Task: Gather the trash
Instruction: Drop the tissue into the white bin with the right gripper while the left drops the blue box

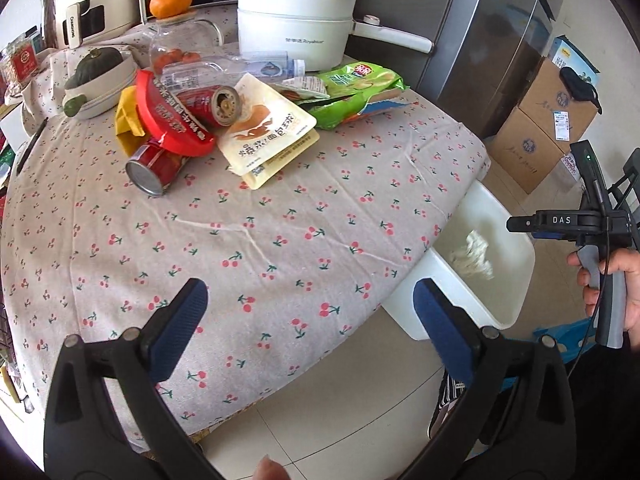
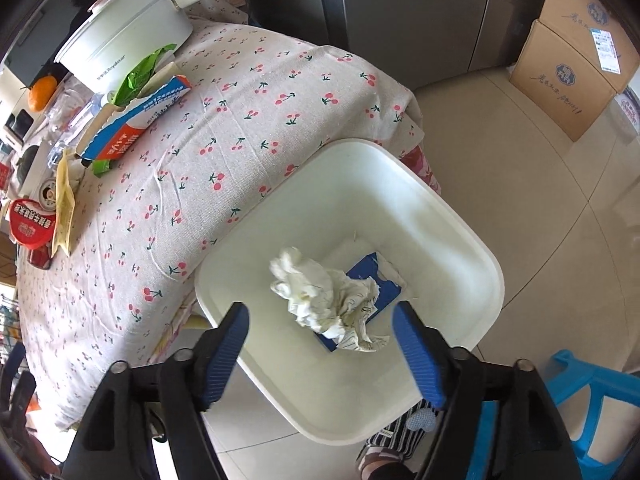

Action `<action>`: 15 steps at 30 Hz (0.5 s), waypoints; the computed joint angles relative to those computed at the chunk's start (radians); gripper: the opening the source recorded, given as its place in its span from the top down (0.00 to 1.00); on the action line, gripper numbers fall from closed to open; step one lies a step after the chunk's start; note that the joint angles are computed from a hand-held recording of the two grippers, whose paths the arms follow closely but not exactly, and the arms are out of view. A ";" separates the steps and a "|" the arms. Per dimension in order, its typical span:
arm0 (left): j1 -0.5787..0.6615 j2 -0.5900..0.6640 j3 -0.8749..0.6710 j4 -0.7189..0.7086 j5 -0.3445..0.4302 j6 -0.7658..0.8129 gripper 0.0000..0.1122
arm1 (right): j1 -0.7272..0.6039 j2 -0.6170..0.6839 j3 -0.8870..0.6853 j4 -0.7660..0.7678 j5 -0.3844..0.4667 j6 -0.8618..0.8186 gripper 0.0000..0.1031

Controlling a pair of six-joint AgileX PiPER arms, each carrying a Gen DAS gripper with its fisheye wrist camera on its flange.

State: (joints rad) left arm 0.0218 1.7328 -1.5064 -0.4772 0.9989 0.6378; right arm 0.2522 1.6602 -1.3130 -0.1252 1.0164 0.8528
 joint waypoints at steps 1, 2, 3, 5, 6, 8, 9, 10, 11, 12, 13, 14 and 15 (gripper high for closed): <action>0.014 0.001 -0.001 -0.002 0.004 0.007 0.09 | 0.006 0.006 -0.012 -0.003 0.005 0.005 0.20; 0.026 0.000 0.001 -0.004 0.005 0.015 0.09 | 0.012 0.013 -0.026 -0.003 0.011 0.007 0.20; 0.038 -0.001 0.005 -0.006 0.005 0.022 0.09 | 0.019 0.022 -0.041 -0.003 0.015 0.011 0.20; 0.058 -0.002 0.009 -0.006 0.004 0.032 0.09 | 0.035 0.036 -0.065 -0.005 0.019 0.018 0.19; 0.068 -0.002 0.009 -0.006 0.005 0.034 0.09 | 0.044 0.043 -0.079 -0.008 0.024 0.021 0.19; 0.087 0.000 0.008 -0.008 0.005 0.038 0.09 | 0.061 0.056 -0.109 -0.013 0.031 0.027 0.19; 0.096 0.002 0.006 -0.007 0.005 0.038 0.09 | 0.070 0.063 -0.124 -0.014 0.034 0.029 0.19; 0.104 0.002 0.006 -0.005 0.003 0.035 0.09 | 0.078 0.068 -0.140 -0.016 0.036 0.033 0.19; 0.111 0.005 0.004 -0.003 0.002 0.032 0.09 | 0.090 0.076 -0.158 -0.020 0.037 0.041 0.19; 0.118 0.010 -0.001 0.001 0.002 0.027 0.09 | 0.098 0.079 -0.173 -0.024 0.038 0.045 0.19; 0.127 0.015 -0.008 0.004 0.001 0.022 0.09 | 0.107 0.083 -0.188 -0.028 0.038 0.048 0.19; 0.134 0.022 -0.017 0.009 0.002 0.015 0.09 | 0.115 0.092 -0.207 -0.032 0.039 0.051 0.19; 0.141 0.029 -0.025 0.012 0.002 0.006 0.09 | 0.124 0.099 -0.227 -0.038 0.042 0.054 0.19</action>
